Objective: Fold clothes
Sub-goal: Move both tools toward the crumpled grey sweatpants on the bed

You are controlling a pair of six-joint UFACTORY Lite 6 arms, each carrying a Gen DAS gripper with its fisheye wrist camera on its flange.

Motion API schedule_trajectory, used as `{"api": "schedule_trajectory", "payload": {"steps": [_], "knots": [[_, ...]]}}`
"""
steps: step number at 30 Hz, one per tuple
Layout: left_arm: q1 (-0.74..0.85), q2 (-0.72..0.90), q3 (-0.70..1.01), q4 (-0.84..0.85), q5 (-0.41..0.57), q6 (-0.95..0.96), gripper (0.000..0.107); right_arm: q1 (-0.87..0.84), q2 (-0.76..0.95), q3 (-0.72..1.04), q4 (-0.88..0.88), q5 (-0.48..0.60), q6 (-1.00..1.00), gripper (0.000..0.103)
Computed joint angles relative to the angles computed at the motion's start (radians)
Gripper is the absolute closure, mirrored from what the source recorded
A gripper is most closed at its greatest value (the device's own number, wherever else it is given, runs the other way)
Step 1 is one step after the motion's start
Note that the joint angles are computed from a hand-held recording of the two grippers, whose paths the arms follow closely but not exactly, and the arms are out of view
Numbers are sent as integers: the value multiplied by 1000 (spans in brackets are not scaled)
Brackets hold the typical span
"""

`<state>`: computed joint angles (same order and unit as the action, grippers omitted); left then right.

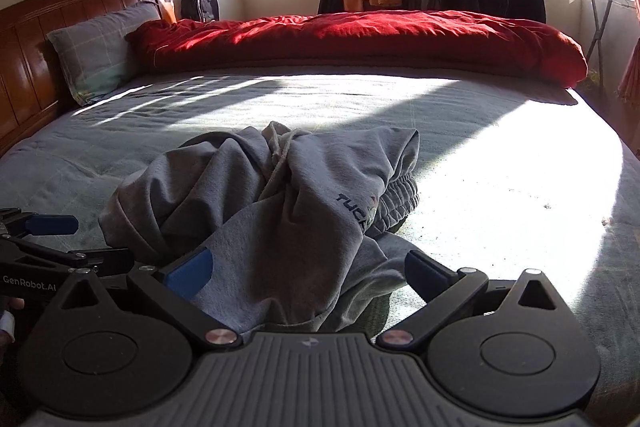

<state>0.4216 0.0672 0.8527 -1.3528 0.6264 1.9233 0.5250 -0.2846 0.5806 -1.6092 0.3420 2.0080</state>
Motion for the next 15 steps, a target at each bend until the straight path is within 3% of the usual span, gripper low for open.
{"api": "schedule_trajectory", "payload": {"steps": [6,15], "knots": [[-68,-1,3,64,-98,-57,4,-69,32,19,-90,-73,70,0],[-33,62,49,66,3,-73,4,-92,43,12,-363,-114,320,0]]}}
